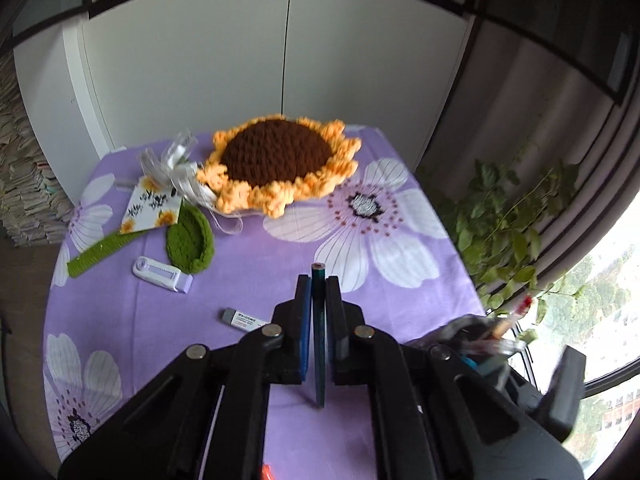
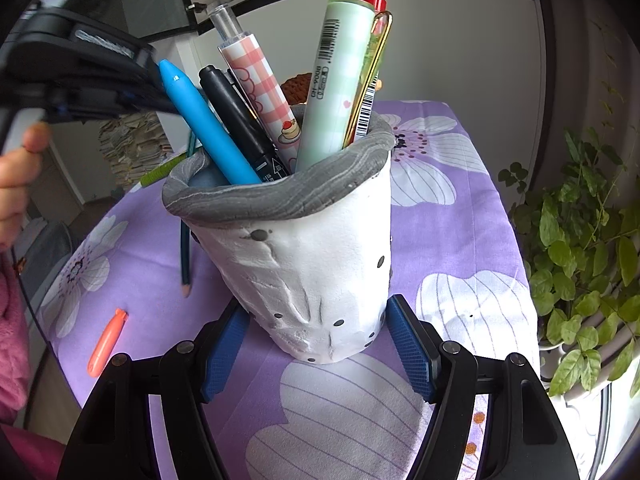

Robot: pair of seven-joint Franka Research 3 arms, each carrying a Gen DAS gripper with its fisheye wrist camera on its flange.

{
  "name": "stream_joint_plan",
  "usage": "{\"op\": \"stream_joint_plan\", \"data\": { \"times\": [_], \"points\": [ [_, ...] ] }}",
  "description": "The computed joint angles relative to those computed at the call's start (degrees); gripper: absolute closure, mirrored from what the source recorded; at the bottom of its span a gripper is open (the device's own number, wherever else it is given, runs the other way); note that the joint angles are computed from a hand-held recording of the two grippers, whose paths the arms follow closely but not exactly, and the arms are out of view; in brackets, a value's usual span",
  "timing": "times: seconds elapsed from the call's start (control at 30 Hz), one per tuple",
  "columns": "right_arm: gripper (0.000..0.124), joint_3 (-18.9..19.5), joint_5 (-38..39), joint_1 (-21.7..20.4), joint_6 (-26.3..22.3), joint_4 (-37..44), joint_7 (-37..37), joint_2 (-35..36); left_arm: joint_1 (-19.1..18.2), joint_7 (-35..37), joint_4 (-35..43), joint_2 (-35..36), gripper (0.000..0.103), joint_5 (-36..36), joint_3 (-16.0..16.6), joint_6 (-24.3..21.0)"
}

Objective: Organize stationery
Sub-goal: 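Lift the dark green pencil and lower it into the cup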

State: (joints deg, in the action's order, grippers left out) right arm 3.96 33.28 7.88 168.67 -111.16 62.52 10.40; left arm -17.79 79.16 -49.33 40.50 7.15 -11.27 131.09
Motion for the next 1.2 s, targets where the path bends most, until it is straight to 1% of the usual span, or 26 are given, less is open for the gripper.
{"op": "stream_joint_plan", "data": {
  "times": [0.1,0.2,0.33,0.53,0.67,0.77,0.93,1.03,1.13,1.2],
  "points": [
    [0.052,-0.01,0.06,0.0,-0.02,0.01,-0.04,0.0,1.22,0.5,-8.53,-5.56,0.098,-0.36,-0.69,5.74],
    [0.052,-0.01,0.1,-0.02,-0.03,0.02,-0.1,0.01,2.12,1.66,-14.82,-9.93,0.098,-0.46,-1.58,10.53],
    [0.052,0.0,0.16,-0.04,-0.05,0.03,-0.17,0.01,3.98,4.51,-20.17,-14.02,0.098,-3.1,-3.7,14.58],
    [0.052,-0.01,0.19,-0.03,-0.06,0.04,-0.18,0.01,6.01,8.83,-28.34,-20.61,0.098,-8.06,-6.15,23.09],
    [0.052,-0.03,0.15,-0.01,-0.05,0.03,-0.15,0.01,6.83,12.08,-30.95,-22.78,0.098,-11.25,-7.44,26.38],
    [0.052,-0.03,0.13,0.01,-0.04,0.03,-0.12,0.01,6.3,13.14,-30.86,-22.68,0.098,-11.82,-7.45,26.62],
    [0.052,-0.02,0.15,-0.01,-0.06,0.04,-0.15,0.01,5.41,14.23,-28.09,-20.41,0.098,-12.72,-7.68,23.28],
    [0.052,-0.01,0.17,-0.02,-0.07,0.05,-0.17,0.02,4.14,13.67,-27.03,-19.2,0.098,-11.21,-6.95,22.29],
    [0.052,-0.03,0.14,0.0,-0.06,0.04,-0.13,0.02,3.19,13.47,-25.91,-17.8,0.098,-9.78,-6.6,20.1],
    [0.052,-0.03,0.14,-0.01,-0.06,0.04,-0.13,0.02,2.68,13.47,-24.68,-16.67,0.098,-9.19,-6.51,17.71]
  ]
}}
